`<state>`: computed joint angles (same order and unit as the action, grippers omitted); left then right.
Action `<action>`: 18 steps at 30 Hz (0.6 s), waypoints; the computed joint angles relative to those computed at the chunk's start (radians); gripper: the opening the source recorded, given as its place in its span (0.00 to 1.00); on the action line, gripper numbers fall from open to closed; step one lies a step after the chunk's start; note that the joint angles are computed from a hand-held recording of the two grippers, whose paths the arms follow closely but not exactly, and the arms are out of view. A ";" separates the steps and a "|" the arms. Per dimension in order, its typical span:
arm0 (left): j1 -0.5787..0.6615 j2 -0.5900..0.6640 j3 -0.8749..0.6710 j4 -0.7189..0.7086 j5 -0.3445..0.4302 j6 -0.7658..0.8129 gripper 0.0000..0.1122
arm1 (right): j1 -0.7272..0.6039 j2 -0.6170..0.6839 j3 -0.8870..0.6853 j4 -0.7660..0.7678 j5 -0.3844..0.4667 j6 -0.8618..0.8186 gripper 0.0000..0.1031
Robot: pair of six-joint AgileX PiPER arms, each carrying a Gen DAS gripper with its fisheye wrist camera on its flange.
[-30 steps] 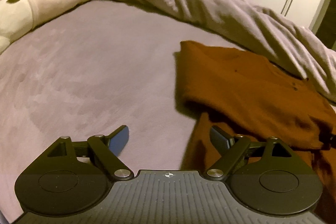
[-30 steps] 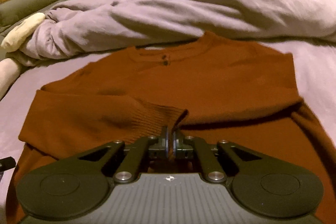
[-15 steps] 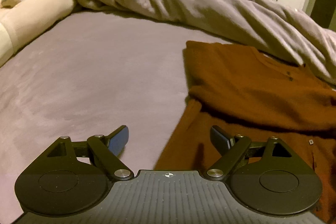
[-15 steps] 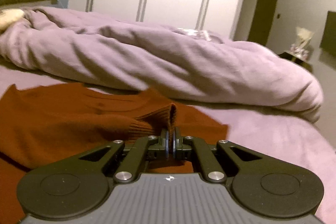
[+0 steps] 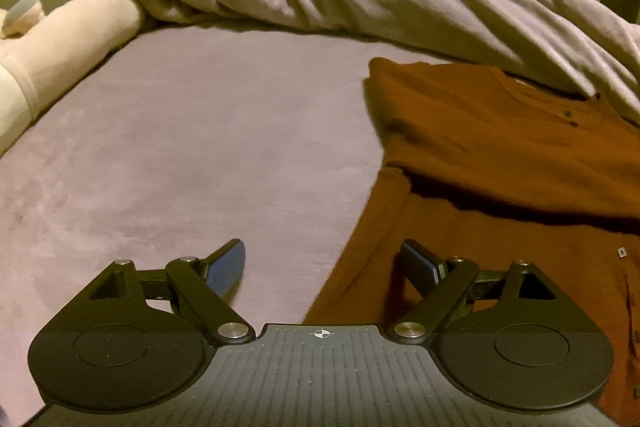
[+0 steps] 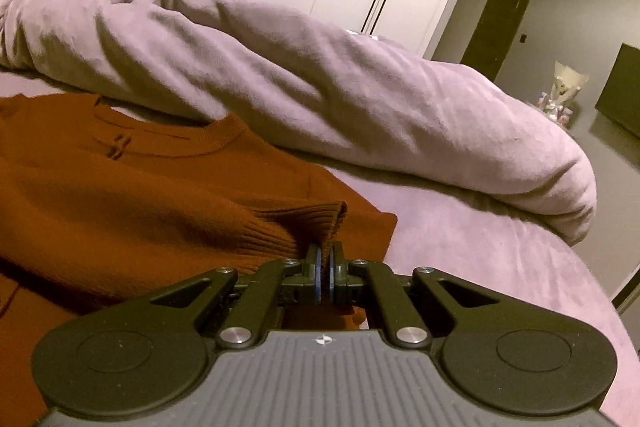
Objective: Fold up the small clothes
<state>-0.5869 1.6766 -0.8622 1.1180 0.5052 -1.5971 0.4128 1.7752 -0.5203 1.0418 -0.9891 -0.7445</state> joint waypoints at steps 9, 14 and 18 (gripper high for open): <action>-0.007 0.000 -0.003 0.008 0.021 -0.005 0.80 | -0.006 0.044 -0.021 0.046 -0.070 -0.041 0.03; -0.010 0.001 -0.014 -0.022 0.032 0.038 0.80 | -0.083 0.085 -0.099 0.121 0.060 -0.196 0.04; -0.006 -0.042 0.028 0.013 -0.013 0.017 0.81 | -0.133 -0.080 0.009 0.067 0.157 -0.026 0.04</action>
